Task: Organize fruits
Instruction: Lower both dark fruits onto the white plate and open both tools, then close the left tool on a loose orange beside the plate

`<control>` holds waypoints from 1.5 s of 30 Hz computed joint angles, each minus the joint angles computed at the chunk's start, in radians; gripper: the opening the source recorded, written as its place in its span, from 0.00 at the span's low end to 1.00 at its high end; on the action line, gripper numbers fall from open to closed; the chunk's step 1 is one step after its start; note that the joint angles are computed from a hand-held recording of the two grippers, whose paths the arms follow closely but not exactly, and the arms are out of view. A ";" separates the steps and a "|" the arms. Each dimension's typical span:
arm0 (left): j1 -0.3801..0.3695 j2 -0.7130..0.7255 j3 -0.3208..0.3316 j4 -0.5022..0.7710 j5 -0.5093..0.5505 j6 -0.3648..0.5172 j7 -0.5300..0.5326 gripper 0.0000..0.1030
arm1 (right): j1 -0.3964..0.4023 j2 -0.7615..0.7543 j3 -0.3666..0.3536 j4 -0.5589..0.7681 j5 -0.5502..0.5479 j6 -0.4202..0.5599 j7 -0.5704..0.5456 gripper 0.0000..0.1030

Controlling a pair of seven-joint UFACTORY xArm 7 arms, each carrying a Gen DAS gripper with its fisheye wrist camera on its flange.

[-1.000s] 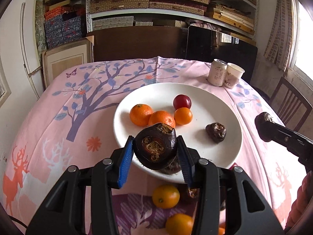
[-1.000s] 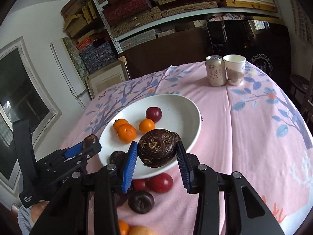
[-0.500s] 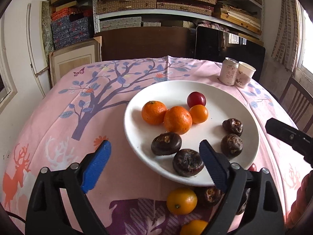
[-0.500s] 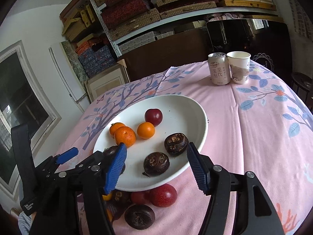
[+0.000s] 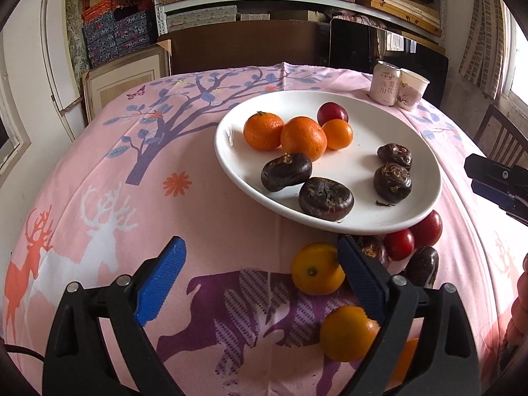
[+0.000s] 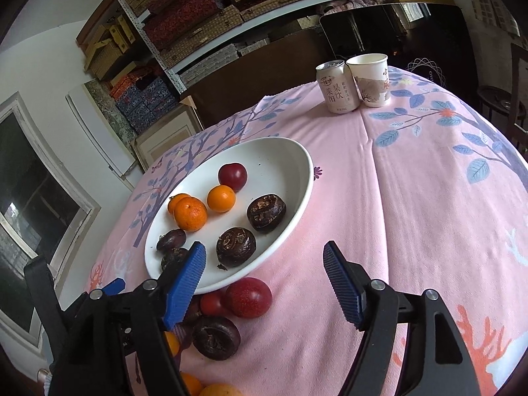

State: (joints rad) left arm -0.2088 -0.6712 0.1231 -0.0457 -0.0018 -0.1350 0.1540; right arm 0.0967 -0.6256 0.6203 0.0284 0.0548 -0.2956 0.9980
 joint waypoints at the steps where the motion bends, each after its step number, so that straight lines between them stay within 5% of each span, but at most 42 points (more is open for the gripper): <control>1: -0.006 0.005 0.008 0.002 0.002 0.002 0.004 0.91 | 0.003 0.005 -0.005 0.002 -0.003 0.002 -0.003 0.72; 7: -0.003 -0.019 0.027 -0.019 0.013 0.005 0.039 0.95 | -0.002 0.010 -0.013 0.005 -0.005 0.010 -0.009 0.73; 14: 0.132 -0.164 0.009 -0.078 -0.009 0.054 0.067 0.94 | 0.014 0.010 -0.035 -0.004 0.001 -0.005 -0.007 0.73; 19: 0.082 -0.220 0.134 -0.076 -0.051 0.123 0.149 0.94 | 0.015 0.008 -0.029 0.000 0.005 -0.005 -0.010 0.73; 24: 0.095 -0.142 -0.041 -0.087 -0.041 0.065 0.101 0.92 | 0.016 0.005 -0.024 0.002 0.005 0.006 -0.006 0.73; 27: 0.053 -0.135 0.035 -0.080 -0.036 0.075 0.130 0.81 | 0.012 0.002 -0.015 0.004 0.003 0.013 -0.001 0.73; 36: -0.100 -0.071 0.173 -0.043 -0.057 0.056 0.202 0.72 | -0.012 0.012 0.012 0.012 -0.007 0.019 0.002 0.73; 41: -0.244 -0.065 0.402 0.015 -0.119 0.152 0.307 0.47 | -0.016 0.017 0.017 0.016 -0.014 0.023 0.002 0.73; 45: -0.191 -0.127 0.377 -0.003 -0.164 0.200 0.340 0.35 | -0.001 0.024 -0.001 0.019 -0.026 0.033 -0.006 0.73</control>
State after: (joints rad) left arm -0.3999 -0.7979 0.4999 -0.0488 -0.1654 0.0654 0.4937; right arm 0.0961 -0.6012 0.6192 0.0478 0.0293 -0.2626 0.9922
